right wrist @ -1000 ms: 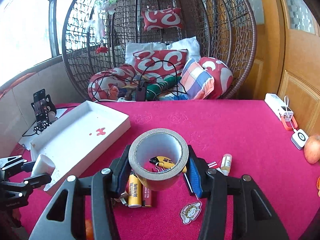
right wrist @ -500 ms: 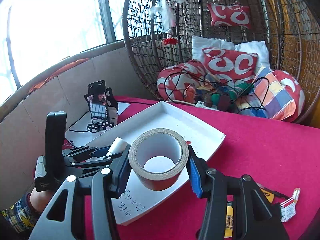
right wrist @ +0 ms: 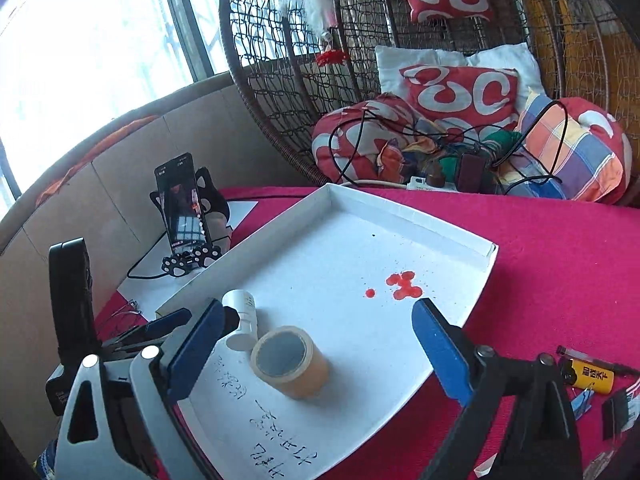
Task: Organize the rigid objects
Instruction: 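Release the pill bottle and tape roll into the white tray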
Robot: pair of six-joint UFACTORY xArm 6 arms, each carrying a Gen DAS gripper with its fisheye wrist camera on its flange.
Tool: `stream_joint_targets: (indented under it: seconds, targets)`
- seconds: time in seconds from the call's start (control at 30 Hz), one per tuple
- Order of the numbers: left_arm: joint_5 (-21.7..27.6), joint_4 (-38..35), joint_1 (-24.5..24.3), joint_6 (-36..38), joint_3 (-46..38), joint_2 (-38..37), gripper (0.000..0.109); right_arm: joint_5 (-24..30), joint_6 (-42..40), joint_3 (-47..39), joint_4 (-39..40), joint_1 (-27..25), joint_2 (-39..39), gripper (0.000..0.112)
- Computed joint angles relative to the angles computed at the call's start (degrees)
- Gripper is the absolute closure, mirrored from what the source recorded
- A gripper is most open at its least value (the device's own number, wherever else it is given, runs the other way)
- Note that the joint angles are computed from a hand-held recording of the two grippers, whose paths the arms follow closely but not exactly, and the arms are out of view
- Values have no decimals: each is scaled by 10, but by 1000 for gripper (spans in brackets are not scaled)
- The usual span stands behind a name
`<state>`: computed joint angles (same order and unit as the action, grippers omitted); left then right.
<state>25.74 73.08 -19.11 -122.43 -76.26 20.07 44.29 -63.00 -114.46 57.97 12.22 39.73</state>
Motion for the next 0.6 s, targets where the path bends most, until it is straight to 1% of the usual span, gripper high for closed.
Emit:
stream_joint_targets:
  seconds: [0.1,0.2,0.3,0.37,0.4,0.5,0.57,0.6]
  targets:
    - [6,37,-16,-14,-4,-5,6,-10,-83,67,104,-23,-55,9]
    - [4,94,-36,-32,-14,-6,6,-8,-172,127,214,-52,-104,9]
    - [-19,163,-54,-58,-34,3,6,19,-254,174,325,-92,-140,9]
    - [-35,195,-65,-56,-53,15,6,44,-289,191,380,-122,-150,9]
    - [-43,208,-70,-51,-64,22,6,40,-288,193,385,-133,-150,9]
    - [-78,229,-81,-32,-101,48,6,-26,-225,175,349,-151,-132,9]
    - [-110,218,-84,-6,-128,71,6,-51,-174,152,332,-167,-105,9]
    - [-121,202,-86,13,-139,81,6,-73,-146,143,314,-173,-92,9]
